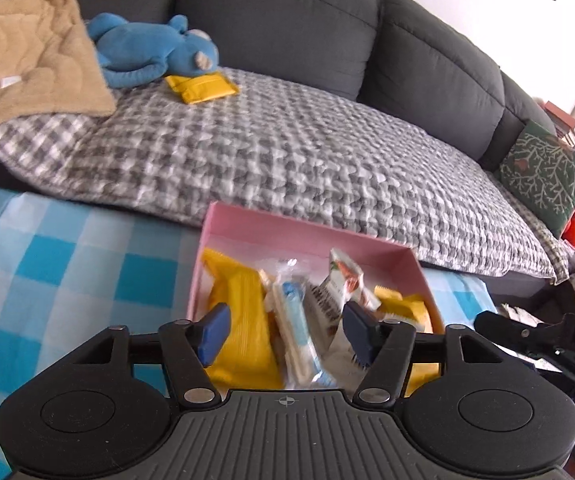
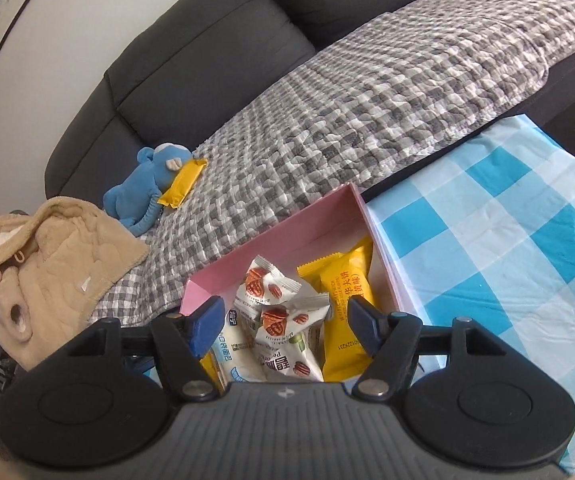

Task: Organize snacks
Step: 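Lower both packs into the box and open both grippers, then move both grippers back toward the remaining snacks on the cloth, then grasp the white biscuit pack with the left gripper while the right gripper grasps the pink rice-bar bag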

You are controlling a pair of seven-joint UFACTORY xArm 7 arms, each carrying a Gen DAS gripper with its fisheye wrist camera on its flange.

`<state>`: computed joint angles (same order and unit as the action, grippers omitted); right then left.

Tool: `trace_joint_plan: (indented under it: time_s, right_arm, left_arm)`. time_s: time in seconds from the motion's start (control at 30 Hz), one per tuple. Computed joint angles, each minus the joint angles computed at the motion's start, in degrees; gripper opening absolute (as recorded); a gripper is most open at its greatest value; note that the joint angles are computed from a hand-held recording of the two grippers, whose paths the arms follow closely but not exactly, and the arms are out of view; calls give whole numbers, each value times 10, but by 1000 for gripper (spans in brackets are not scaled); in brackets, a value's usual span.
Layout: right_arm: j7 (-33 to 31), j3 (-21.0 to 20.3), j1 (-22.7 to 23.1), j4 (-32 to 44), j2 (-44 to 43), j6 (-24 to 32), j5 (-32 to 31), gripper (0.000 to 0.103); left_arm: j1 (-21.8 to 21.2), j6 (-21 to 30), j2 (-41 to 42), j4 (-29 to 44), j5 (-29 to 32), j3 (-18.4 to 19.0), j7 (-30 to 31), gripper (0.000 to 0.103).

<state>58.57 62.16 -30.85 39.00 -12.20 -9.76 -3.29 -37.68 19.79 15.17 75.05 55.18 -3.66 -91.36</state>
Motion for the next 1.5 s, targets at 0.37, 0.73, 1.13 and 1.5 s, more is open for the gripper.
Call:
trace_joint_plan:
  time_s: [0.37,0.73,1.13,1.5]
  right_arm:
    - [13,-217,261,-76,-110,111,-19,70]
    - [64,-310,390,-141,-182,148,-50,71]
    - [63,-397,507,-153,-165,186,-31,70]
    - [61,-409,533,-131,-129,226,-16,64]
  left_arm:
    - [48,38,-147,-181,-53,-76,-51,67]
    - [81,37,-220,-265,-92,-158,-66,69]
    - [79,29,-242,-315,-191,-185,-28,69]
    - [72,18,-219,-319,-239,-186,-26,69]
